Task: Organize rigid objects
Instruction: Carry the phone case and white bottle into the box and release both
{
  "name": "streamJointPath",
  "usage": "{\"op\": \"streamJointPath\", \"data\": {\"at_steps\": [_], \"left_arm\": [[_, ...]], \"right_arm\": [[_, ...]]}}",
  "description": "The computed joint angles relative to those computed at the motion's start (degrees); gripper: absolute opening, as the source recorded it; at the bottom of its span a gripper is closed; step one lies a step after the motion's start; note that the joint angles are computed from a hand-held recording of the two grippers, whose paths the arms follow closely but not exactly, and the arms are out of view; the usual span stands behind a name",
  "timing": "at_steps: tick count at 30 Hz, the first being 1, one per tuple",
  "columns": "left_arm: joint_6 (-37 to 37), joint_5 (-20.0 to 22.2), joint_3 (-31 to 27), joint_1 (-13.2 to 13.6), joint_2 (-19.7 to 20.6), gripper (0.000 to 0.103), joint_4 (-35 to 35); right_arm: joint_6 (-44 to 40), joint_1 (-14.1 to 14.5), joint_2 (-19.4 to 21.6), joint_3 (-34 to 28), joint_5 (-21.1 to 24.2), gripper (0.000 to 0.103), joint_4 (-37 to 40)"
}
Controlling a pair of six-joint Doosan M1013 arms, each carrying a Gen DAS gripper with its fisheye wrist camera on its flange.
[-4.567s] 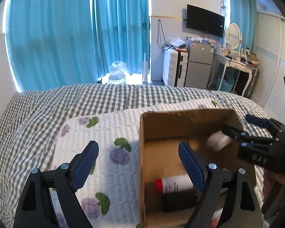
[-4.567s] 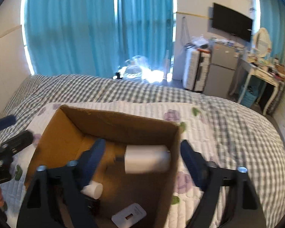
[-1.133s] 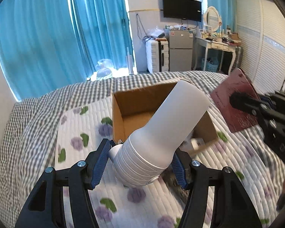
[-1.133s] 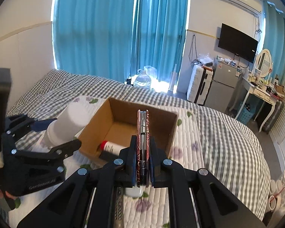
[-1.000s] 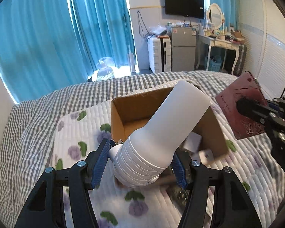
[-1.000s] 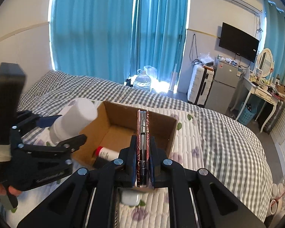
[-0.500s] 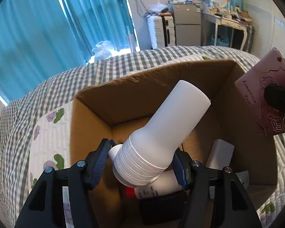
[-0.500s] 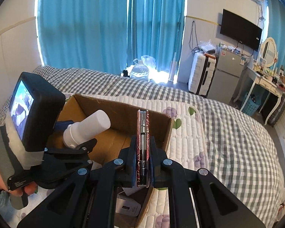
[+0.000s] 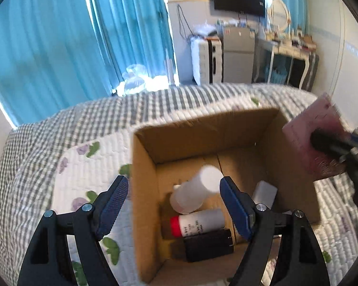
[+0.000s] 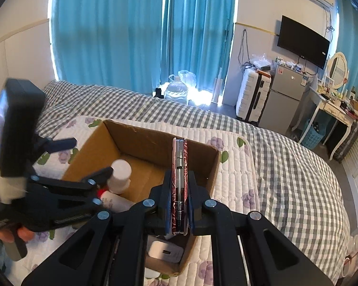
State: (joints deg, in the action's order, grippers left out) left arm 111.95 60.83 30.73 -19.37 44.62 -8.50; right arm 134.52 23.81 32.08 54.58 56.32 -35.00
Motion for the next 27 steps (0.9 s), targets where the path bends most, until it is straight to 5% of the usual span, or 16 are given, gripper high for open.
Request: {"op": "streamJointPath", "data": {"at_steps": [16,17,20,27], "left_arm": [[1.1,-2.9,-1.2,3.8,1.0,0.081,-5.0],[1.1,-2.9,-1.3,3.9,1.1,0.081,-5.5],[0.6,-2.9,-0.9,4.2,1.0,0.082,-6.2],[-0.7,-4.0,4.0,4.4,-3.6,0.087,-6.6]], "right_arm": [[-2.9,-1.8,8.1,-9.5,4.9,0.01,9.2],[-3.1,-1.9,8.2,-9.4,4.4,0.014,9.4],[-1.8,-1.5,7.9,-9.2,4.5,0.061,6.4],[-0.8,0.6,4.9,-8.4,7.4,0.061,1.4]]}}
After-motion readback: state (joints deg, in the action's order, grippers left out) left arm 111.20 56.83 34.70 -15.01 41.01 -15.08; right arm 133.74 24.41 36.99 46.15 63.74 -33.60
